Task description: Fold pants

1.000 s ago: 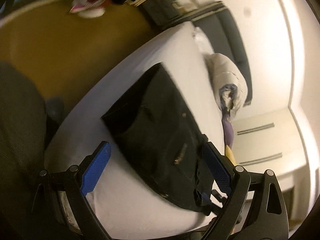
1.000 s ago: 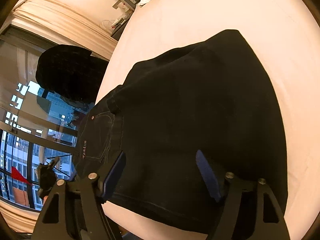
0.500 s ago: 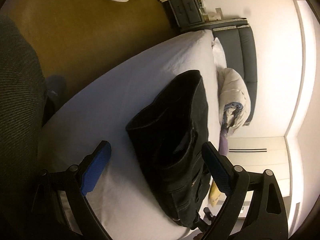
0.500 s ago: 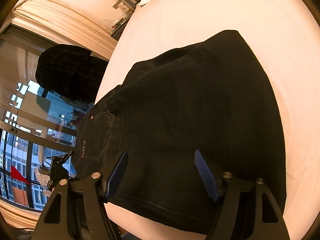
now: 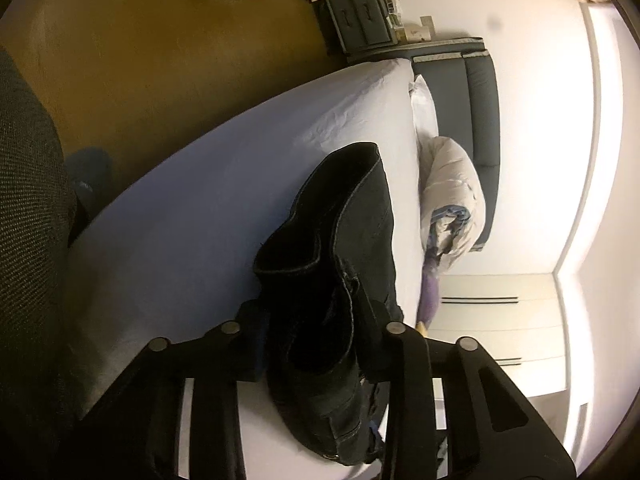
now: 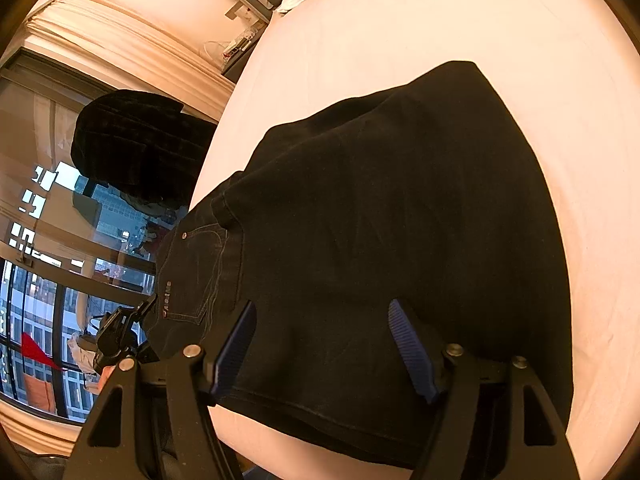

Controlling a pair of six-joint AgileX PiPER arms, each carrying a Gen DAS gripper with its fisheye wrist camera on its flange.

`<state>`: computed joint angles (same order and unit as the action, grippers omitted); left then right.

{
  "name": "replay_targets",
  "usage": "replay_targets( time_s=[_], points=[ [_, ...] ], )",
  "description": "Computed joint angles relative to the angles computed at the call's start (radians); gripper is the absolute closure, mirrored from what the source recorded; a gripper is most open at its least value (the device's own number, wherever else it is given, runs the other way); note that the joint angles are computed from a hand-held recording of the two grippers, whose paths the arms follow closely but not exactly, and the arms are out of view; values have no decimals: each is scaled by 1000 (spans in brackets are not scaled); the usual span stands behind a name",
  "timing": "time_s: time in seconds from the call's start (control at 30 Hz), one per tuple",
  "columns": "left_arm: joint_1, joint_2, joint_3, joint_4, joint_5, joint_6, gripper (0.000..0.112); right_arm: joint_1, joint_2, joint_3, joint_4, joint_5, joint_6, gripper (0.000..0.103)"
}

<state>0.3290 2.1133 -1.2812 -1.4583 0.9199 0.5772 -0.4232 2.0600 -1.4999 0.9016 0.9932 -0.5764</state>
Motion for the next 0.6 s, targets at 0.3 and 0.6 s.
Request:
replay_targets(
  time_s=[0.3,0.6],
  points=[
    [-16,-76,-24,78,-24,-61,94,-19,20,-25,-41,11,83,60],
    [-110,-154,-188,310,-65,-224,94,-31,20,6,7,-4,35,61]
  ],
)
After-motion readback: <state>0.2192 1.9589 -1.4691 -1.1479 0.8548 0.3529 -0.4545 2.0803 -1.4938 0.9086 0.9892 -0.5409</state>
